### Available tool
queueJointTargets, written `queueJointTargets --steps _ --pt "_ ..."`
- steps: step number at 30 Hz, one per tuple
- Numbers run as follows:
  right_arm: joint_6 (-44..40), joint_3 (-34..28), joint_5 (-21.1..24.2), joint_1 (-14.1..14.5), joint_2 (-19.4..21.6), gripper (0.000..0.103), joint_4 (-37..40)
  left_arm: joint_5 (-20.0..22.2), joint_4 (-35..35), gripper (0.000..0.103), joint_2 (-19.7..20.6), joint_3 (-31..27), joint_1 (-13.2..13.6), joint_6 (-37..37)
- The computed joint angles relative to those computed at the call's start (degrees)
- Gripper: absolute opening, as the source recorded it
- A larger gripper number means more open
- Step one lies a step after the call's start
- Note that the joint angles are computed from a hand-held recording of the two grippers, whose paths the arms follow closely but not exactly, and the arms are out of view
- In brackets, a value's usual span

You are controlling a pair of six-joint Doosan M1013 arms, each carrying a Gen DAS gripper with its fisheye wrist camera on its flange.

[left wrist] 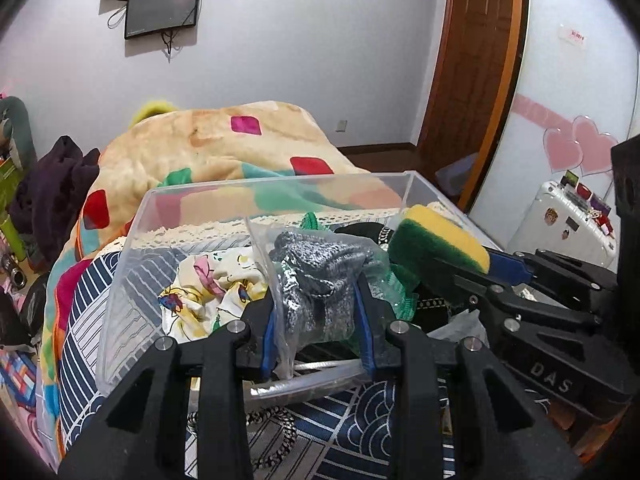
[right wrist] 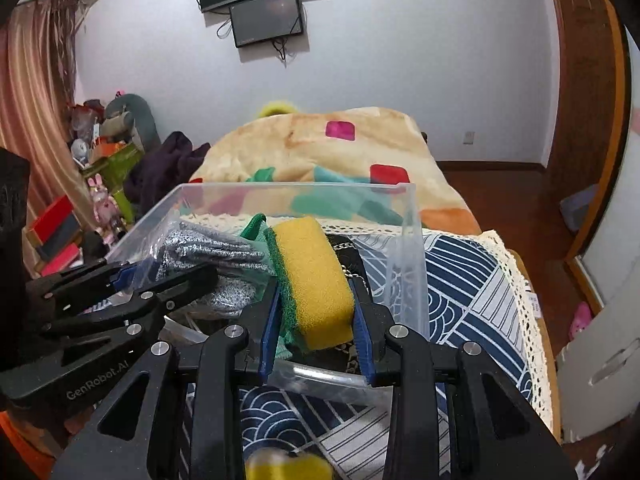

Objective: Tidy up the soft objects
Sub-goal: 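Drop the bagged knit into the box with left tool while right drops sponge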

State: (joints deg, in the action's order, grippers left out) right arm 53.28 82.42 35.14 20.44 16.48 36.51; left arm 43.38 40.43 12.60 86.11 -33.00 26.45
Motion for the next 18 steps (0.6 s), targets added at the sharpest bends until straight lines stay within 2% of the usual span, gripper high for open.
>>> queueJointTargets --steps 6,11,16,18 --pt "-1.14 -0.13 1.22 -0.04 0.0 0.031 -0.29 -0.73 -2.73 0.032 -0.66 0.49 0.57 0.81" --pt "-2.81 0.16 1.22 -0.16 -0.49 0.034 0.38 -0.48 -0.87 0.049 -1.65 1.35 -0.04 -0.79" --pt "-3.9 1.76 -1.17 -0.48 -1.73 0.063 2.56 -0.53 1.77 0.057 -2.88 2.16 -0.97 -2.5" --pt "-4.8 2.12 -1.76 -0.6 -2.13 0.066 3.71 -0.82 3.47 0.062 -3.68 2.75 -1.46 -4.01"
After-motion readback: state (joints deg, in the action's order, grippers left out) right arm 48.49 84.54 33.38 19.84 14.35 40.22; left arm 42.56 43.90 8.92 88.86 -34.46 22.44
